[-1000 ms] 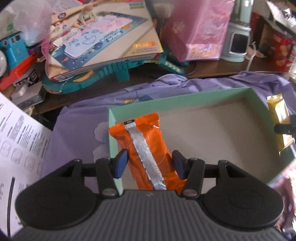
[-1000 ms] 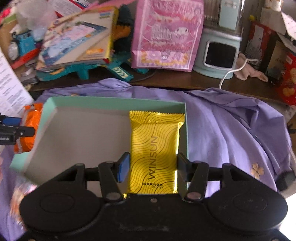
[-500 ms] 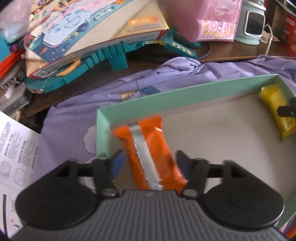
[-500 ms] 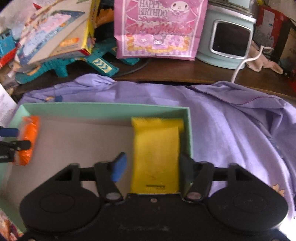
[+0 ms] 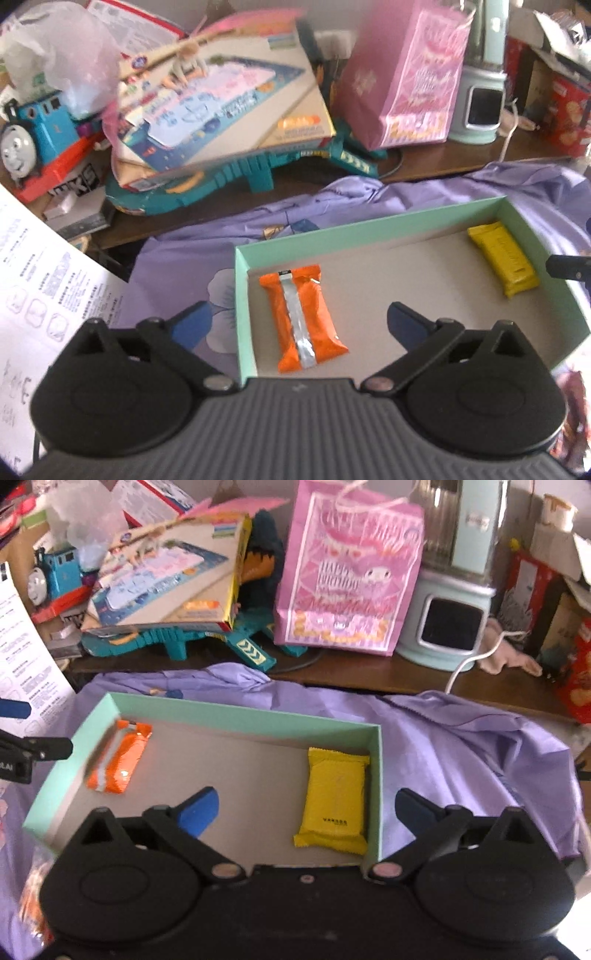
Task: Organize snacks
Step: 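Move both tools back over the snack pile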
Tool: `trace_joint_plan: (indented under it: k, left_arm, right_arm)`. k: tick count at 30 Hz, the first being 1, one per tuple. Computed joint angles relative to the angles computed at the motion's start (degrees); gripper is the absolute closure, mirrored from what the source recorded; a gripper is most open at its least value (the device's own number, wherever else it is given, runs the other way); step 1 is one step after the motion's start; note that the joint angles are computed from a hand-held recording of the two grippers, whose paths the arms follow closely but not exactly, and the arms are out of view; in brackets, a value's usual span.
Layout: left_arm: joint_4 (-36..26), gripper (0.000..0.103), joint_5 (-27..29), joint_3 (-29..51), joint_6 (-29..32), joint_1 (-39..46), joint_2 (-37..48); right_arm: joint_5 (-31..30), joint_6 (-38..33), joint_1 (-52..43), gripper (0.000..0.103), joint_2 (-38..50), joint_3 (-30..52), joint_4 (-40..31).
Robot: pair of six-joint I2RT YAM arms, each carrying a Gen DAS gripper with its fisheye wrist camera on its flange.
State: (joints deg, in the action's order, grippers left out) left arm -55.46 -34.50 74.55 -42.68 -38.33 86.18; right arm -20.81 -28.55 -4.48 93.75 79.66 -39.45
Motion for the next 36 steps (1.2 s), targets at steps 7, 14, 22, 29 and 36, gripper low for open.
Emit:
trace_joint_plan:
  k: [7,14,22,29,36]
  left_arm:
    - [-11.9,0.0,-5.2,2.4,-13.7,-12.4,-3.0]
    - [-18.8,0.0,-4.4,0.0,-30.3,-25.5,-2.4]
    - [-20.1,0.0,-1.3,-4.5,-46.5,-37.8,-0.2]
    - [-13.3,0.001,1.6,-10.5,-55.5,-43.2,0.6]
    - [-4.1,0.022,4.6,-15.4,-54.6,-41.3,-0.4]
  right_arm:
    - [-3.8,-4.6,-5.6,0.0,-12.4,-5.8,-6.6]
    - [-8.2,-11.7,-12.8,0.0,-24.4,-14.7,-15.0]
    - [-12.3,-21.4,-22.1,0.0,-33.8,-23.5,-24.0]
    - [-14.3,-28.4,-28.9,0.026,-39.3,-31.3,-30.2]
    - [-12.7,-28.5,-27.0,0.035,-40.1,-34.9,-30.2]
